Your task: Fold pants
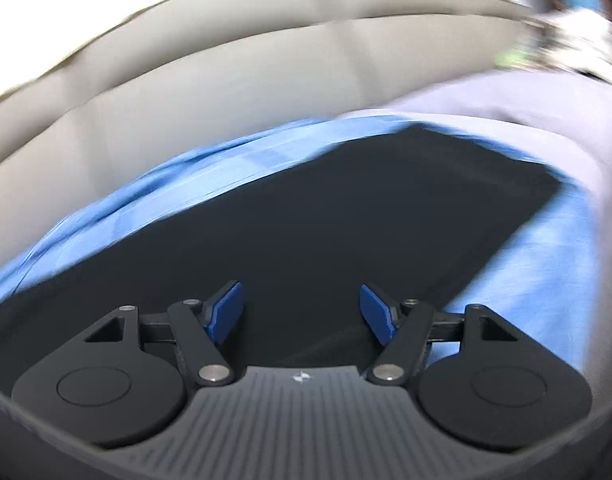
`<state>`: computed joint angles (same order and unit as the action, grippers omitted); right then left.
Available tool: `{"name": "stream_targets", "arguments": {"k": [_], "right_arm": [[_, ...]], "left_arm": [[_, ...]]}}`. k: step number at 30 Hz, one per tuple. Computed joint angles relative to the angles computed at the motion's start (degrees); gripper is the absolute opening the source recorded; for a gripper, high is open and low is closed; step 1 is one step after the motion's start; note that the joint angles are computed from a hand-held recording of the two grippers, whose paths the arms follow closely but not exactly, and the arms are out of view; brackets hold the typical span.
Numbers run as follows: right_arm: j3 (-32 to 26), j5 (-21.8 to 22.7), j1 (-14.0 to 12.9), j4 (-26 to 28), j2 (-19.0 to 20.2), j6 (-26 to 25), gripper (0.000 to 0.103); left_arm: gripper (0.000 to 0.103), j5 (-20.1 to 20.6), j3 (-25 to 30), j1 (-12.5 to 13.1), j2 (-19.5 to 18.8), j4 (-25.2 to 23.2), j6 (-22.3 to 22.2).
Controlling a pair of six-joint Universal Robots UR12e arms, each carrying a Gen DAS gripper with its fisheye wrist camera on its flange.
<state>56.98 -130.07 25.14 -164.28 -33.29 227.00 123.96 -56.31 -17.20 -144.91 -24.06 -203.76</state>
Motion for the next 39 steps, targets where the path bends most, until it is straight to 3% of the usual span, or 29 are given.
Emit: {"name": "stream_targets", "arguments": {"k": [5, 8, 10, 12, 15, 19, 25, 27, 29, 35, 39], "right_arm": [[6.15, -7.48, -1.81, 3.55, -3.93, 18.02, 0.077], [8.87, -6.25, -3.61, 3.25, -5.6, 27.64, 0.077], [10.14, -3.96, -4.73, 4.81, -6.53, 30.87, 0.077], [10.77, -1.77, -5.46, 3.73, -6.84, 30.08, 0.076], [11.41, 1.95, -6.5, 1.55, -7.34, 23.8, 0.073], [11.33, 5.49, -7.61, 2.69, -7.82, 18.14, 0.073], [12.09, 9.14, -8.78, 1.25, -8.36, 14.96, 0.069], [12.23, 9.35, -8.84, 2.57, -8.74, 14.98, 0.07], [12.97, 9.2, -8.73, 3.06, -9.29, 16.23, 0.064], [17.46, 12.99, -9.79, -4.52, -10.7, 21.91, 0.059], [18.77, 16.23, -10.71, -3.83, -11.91, 26.47, 0.056]], "left_arm": [[0.066, 0.59, 0.66, -0.03, -0.23, -0.97, -0.26], [0.066, 0.36, 0.6, 0.07, -0.18, -0.93, -0.4], [0.067, 0.3, 0.63, 0.1, -0.18, -1.07, -0.69], [0.067, 0.15, 0.62, 0.15, -0.14, -1.16, -0.95], [0.067, 0.29, 0.67, 0.17, -0.22, -1.02, -0.63], [0.067, 0.27, 0.65, 0.2, -0.2, -1.09, -0.85], [0.067, 0.41, 0.75, 0.18, -0.25, -1.18, -0.84], [0.067, 0.39, 0.77, 0.19, -0.24, -1.25, -0.91], [0.067, 0.28, 0.86, 0.22, -0.23, -1.46, -1.09], [0.067, 0.36, 1.06, 0.25, -0.35, -1.56, -0.84], [0.067, 0.54, 1.16, 0.22, -0.4, -1.65, -1.06]]}}
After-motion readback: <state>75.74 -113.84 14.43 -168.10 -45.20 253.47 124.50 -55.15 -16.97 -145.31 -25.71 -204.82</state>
